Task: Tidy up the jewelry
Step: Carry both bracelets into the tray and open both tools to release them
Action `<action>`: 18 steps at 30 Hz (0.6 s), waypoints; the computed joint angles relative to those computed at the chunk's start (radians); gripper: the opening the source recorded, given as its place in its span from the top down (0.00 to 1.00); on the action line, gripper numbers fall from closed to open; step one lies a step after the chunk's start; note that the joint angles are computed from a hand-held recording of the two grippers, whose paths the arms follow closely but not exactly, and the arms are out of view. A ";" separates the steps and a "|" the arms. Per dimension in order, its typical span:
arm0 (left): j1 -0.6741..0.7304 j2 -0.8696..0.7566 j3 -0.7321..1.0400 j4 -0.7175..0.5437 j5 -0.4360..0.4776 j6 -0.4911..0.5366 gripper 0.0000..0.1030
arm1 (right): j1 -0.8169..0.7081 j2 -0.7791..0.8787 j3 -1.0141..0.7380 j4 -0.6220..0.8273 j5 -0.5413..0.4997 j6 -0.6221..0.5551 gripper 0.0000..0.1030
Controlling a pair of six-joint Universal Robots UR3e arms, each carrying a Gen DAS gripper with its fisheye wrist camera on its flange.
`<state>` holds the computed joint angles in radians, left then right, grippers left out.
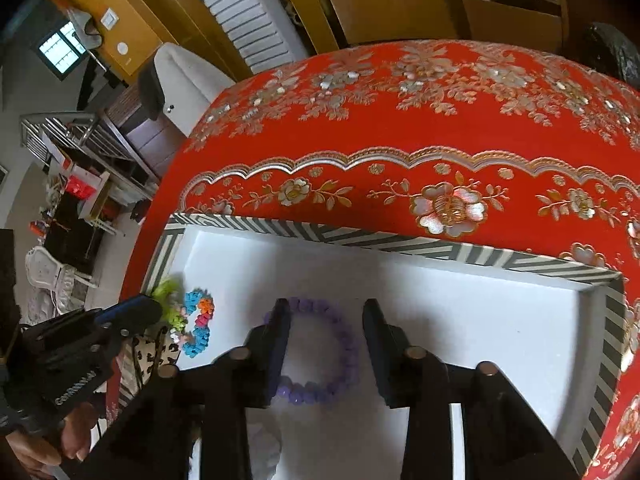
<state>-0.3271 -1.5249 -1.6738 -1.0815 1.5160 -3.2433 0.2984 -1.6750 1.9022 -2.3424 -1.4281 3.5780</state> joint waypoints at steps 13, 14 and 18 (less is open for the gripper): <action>-0.152 0.235 -0.038 -0.138 0.208 -0.189 0.48 | 0.131 -0.444 0.070 0.283 -0.053 0.074 0.60; -0.190 0.263 -0.045 -0.157 0.250 -0.222 0.48 | 0.167 -0.462 0.063 0.299 -0.079 0.096 0.59; -0.299 0.337 -0.063 -0.228 0.346 -0.340 0.48 | 0.311 -0.529 0.049 0.360 -0.158 0.198 0.59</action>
<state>-0.6263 -1.1879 -1.7363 -1.3095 1.8620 -3.5838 0.6093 -2.2043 1.9514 -1.9828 -1.5865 3.7758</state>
